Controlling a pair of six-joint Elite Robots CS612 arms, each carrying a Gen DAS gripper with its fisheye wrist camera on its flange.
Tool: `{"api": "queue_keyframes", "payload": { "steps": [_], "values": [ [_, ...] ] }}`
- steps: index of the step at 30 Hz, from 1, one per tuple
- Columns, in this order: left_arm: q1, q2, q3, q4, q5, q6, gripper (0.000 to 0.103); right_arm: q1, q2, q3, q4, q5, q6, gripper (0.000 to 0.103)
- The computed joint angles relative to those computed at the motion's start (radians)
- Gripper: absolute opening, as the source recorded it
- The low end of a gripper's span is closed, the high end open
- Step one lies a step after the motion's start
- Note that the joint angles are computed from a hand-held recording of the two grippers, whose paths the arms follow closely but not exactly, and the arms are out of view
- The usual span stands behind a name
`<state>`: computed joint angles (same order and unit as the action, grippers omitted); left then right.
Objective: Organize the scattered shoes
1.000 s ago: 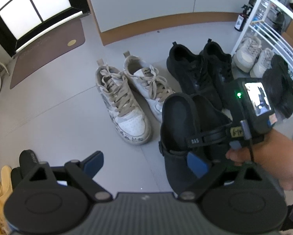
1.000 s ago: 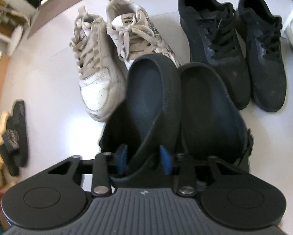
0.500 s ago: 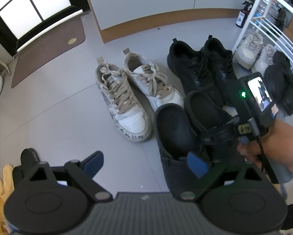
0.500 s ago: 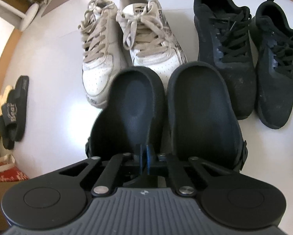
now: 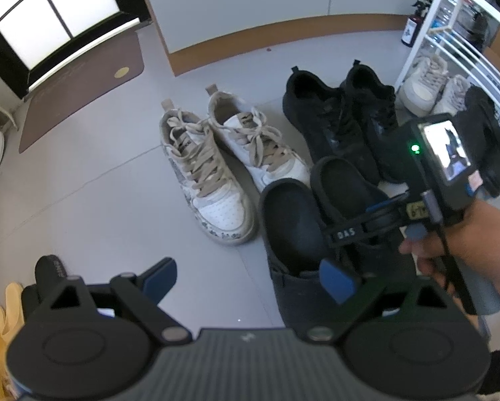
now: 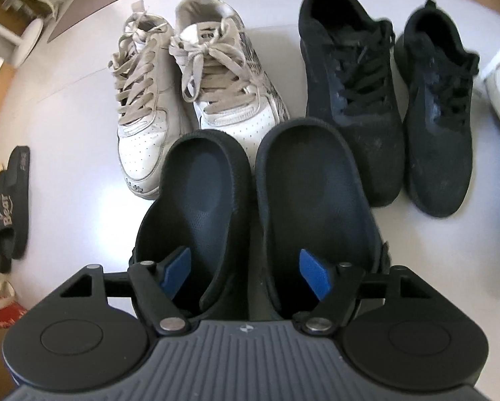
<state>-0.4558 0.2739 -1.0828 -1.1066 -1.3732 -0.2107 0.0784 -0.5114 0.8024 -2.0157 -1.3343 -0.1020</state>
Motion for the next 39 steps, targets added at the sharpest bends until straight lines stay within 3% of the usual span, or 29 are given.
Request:
{"api": "queue_keyframes", "payload": {
  "steps": [9,11,15,20,21,28,35,39],
  "values": [
    [0.006,-0.003,0.008,-0.006,-0.004,-0.007,0.094,0.02,0.021,-0.015,0.058,-0.051,-0.024,0.066],
    [0.008,-0.002,0.009,0.003,-0.003,-0.013,0.094,0.03,0.028,-0.027,0.077,-0.083,-0.035,0.056],
    [0.01,-0.002,0.009,0.01,-0.001,-0.016,0.094,0.046,0.047,-0.063,0.116,-0.149,-0.066,0.055],
    [0.011,-0.003,0.008,0.018,0.003,-0.019,0.094,0.045,0.046,-0.062,0.116,-0.158,-0.082,0.028],
    [0.011,-0.004,0.01,0.023,0.006,-0.02,0.094,0.043,0.044,-0.058,0.115,-0.151,-0.084,0.028],
    [0.009,-0.01,0.018,0.022,0.003,-0.022,0.094,0.021,-0.011,0.031,0.072,-0.106,-0.059,0.027],
    [0.001,-0.017,0.021,-0.025,-0.007,-0.016,0.094,-0.012,-0.12,0.172,-0.054,-0.049,-0.025,0.027],
    [-0.004,-0.026,0.027,-0.053,-0.009,-0.02,0.094,-0.026,-0.165,0.199,-0.077,-0.055,-0.021,0.027]
  ]
}}
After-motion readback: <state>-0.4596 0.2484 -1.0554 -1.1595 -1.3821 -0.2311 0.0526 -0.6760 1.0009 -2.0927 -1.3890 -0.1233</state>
